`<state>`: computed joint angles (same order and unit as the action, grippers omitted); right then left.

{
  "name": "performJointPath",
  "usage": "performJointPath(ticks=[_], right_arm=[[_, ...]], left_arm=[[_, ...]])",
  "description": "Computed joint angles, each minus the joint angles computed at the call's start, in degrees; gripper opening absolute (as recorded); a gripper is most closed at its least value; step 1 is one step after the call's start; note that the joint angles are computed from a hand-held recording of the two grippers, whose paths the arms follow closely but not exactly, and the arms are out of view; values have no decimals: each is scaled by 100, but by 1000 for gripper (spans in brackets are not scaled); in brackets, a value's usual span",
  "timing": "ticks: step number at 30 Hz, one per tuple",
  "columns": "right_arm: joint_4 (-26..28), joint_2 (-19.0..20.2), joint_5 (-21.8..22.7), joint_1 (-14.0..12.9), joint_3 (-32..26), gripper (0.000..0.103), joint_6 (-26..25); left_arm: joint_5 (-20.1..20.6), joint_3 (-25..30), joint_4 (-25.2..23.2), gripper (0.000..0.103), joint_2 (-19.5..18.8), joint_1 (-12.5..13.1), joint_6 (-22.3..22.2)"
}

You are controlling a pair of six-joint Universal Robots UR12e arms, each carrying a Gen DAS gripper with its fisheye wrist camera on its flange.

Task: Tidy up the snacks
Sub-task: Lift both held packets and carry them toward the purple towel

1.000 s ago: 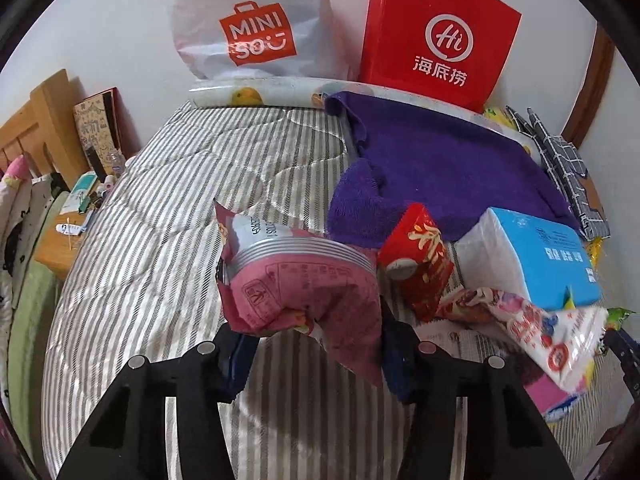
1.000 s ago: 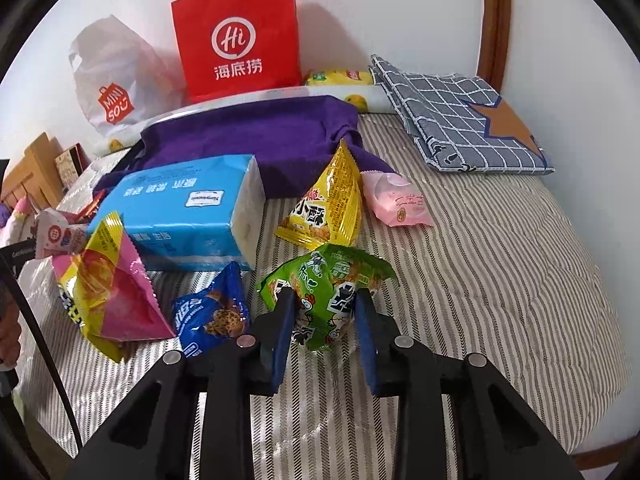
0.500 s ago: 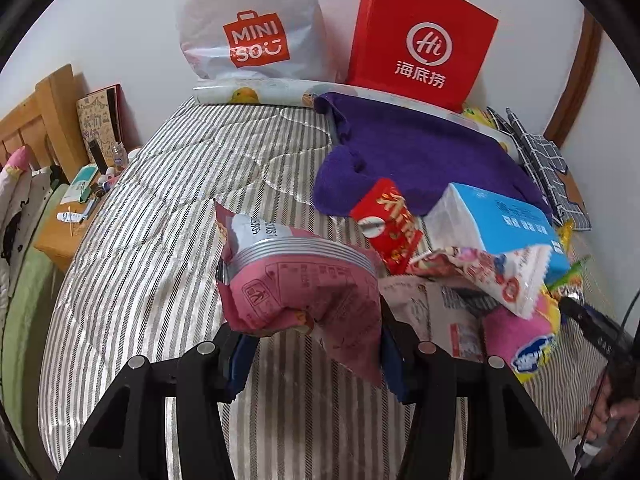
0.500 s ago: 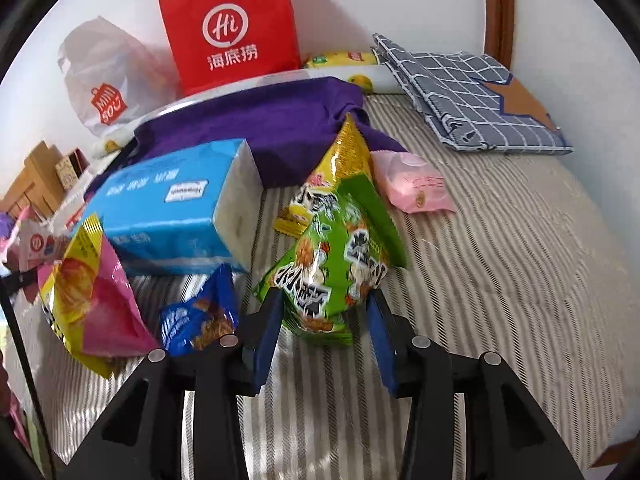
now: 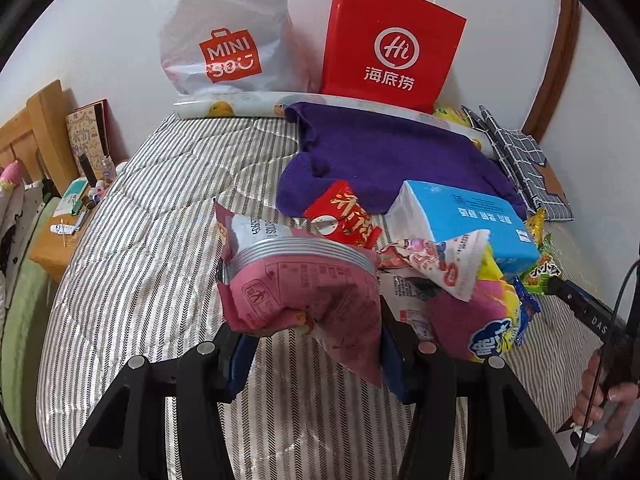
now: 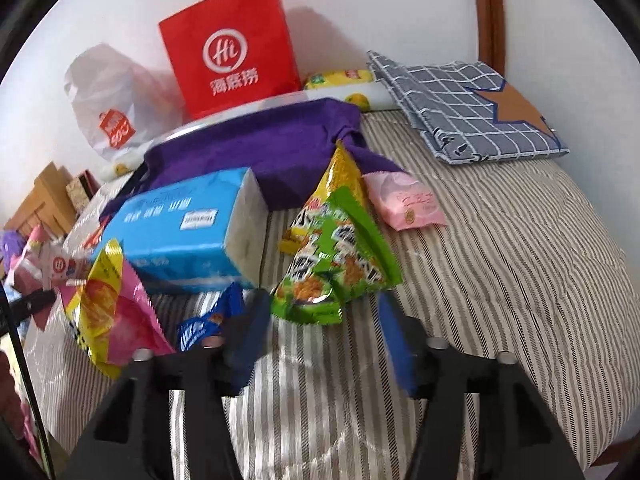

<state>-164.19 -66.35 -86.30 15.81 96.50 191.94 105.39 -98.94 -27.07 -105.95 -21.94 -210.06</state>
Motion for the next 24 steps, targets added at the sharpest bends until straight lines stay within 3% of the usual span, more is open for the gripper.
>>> performJointPath(ticks=[11, 17, 24], right_arm=[[153, 238, 54, -28, -255, 59, 302], [89, 246, 64, -29, -269, 43, 235], [-120, 98, -37, -26, -143, 42, 205]], left_arm=[[-128, 0, 160, 51, -45, 17, 45], [-223, 11, 313, 51, -60, 36, 100], [-265, -3, 450, 51, -19, 46, 154]])
